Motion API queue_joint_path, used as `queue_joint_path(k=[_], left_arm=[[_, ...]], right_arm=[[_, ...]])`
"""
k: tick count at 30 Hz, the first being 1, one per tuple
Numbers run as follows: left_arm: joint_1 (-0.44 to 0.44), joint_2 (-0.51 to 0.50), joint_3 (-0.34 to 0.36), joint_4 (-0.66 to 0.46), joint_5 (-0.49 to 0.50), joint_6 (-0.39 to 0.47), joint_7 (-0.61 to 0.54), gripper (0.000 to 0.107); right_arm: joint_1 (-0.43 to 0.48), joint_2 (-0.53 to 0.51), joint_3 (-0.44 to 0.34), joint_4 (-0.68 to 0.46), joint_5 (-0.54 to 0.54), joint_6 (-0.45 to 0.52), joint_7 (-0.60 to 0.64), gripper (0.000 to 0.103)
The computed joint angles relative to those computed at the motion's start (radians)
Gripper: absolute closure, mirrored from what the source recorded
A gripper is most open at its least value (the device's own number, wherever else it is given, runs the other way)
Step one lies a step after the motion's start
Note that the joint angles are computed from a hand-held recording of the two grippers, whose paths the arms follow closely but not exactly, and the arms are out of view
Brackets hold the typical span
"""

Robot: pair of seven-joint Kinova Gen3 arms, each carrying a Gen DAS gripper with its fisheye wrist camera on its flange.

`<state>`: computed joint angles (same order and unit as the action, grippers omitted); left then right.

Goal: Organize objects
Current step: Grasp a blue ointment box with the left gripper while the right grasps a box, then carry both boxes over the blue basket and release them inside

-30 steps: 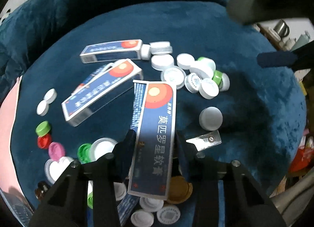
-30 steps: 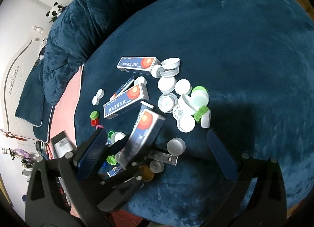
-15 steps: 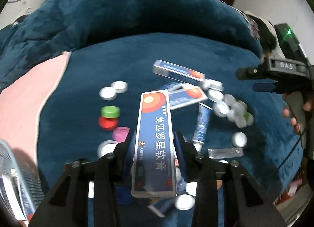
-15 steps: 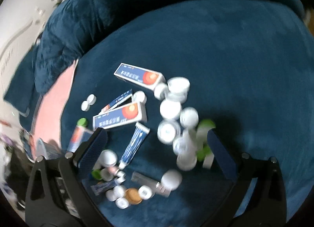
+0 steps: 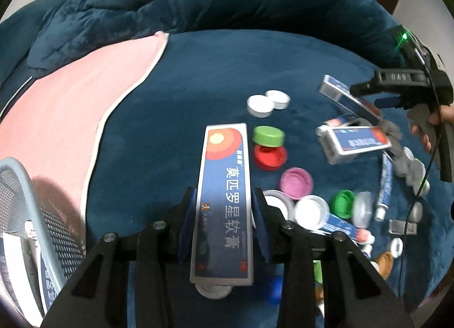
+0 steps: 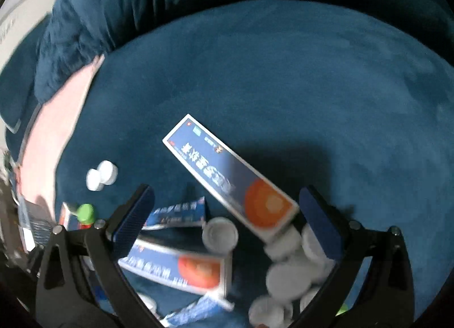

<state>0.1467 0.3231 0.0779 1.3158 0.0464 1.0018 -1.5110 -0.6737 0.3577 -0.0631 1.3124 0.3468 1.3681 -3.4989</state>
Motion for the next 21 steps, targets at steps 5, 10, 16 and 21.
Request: queue_joint_path(k=[5, 10, 16, 21], left_arm=[[-0.016, 0.045, -0.002, -0.026, 0.018, 0.0, 0.002, 0.064], [-0.007, 0.093, -0.02, -0.076, 0.013, 0.017, 0.077, 0.047], [-0.014, 0.086, -0.018, -0.069, 0.01, 0.009, 0.107, 0.068], [-0.034, 0.014, 0.003, -0.031, 0.049, -0.011, 0.07, 0.068]], right_arm=[[0.037, 0.042, 0.006, -0.001, -0.053, -0.001, 0.058, 0.019], [0.013, 0.073, 0.008, -0.059, -0.054, 0.078, 0.101, 0.062], [-0.057, 0.11, 0.015, -0.198, -0.024, 0.242, 0.12, 0.063], [-0.122, 0.16, 0.034, -0.366, 0.015, 0.372, 0.134, 0.063]])
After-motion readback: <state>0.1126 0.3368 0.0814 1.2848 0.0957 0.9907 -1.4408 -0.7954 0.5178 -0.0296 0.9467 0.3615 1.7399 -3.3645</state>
